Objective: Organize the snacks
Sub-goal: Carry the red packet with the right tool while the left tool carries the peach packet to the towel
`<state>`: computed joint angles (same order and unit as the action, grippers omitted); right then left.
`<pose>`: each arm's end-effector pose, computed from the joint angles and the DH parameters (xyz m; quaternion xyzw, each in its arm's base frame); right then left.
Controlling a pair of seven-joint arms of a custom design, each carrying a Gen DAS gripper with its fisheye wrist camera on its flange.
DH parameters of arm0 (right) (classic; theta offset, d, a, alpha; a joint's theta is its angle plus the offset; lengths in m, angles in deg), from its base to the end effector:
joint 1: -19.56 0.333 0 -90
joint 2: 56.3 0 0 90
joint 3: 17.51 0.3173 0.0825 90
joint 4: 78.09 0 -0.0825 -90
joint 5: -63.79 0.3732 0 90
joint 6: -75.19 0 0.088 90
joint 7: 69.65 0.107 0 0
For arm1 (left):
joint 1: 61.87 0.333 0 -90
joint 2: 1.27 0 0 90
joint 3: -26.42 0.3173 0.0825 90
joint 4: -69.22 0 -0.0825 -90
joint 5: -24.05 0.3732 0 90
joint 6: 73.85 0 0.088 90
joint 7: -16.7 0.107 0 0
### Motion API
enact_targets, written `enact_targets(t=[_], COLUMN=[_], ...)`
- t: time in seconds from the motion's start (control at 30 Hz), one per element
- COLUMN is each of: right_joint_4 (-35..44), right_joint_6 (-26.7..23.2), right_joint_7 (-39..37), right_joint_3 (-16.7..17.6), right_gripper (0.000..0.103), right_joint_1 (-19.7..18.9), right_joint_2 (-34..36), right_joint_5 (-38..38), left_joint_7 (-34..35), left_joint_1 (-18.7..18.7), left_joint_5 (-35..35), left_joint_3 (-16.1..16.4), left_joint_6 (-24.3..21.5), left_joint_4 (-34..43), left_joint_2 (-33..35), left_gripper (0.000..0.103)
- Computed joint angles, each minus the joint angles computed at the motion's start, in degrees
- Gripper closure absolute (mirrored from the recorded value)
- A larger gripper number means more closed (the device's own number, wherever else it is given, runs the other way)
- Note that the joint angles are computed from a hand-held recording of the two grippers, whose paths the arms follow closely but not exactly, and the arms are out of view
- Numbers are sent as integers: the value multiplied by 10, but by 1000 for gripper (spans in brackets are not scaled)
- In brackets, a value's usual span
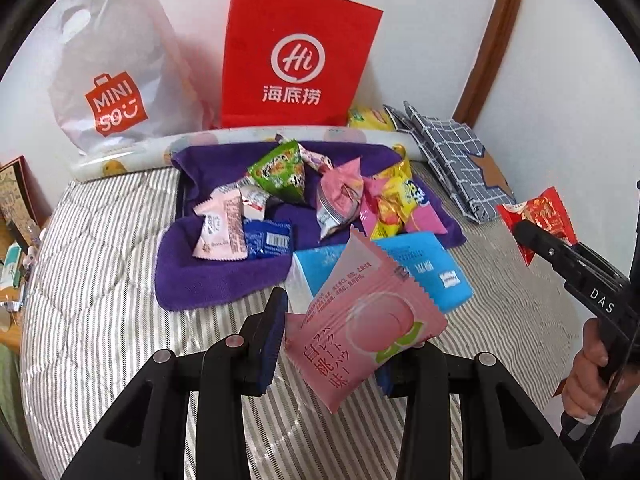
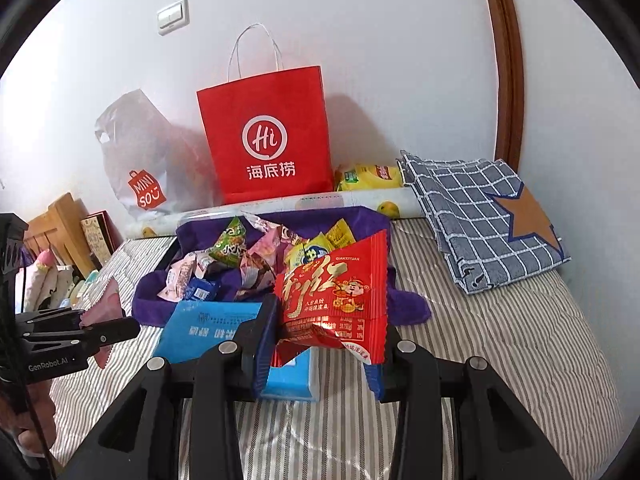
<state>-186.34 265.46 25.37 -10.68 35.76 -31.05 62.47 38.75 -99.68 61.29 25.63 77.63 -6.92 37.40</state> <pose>0.6246 0.2559 0.4046 -0.7075 0.5215 -0.2317 0.4170 0.5924 -0.4894 0.4095 -0.6687 0.6410 -0.3286 0.1842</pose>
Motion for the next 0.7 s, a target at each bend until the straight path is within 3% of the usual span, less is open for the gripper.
enact_targets(t=[0.37,0.7], right_joint_4=[37,103], right_joint_6=[-13,-41], right_joint_7=[-3,-12], right_joint_3=[1,7], right_gripper=[67,67], right_joint_1=[2,1], right_joint_2=[15,47], right_joint_5=[4,7], left_joint_7=[7,49], left_joint_1=[6,22], left_joint_5=[2,-31], left_joint_3=[2,-7], left_joint_6=[-23,-55], left_joint_4=[24,92], left_joint_2=[2,34], left_gripper=[64,64])
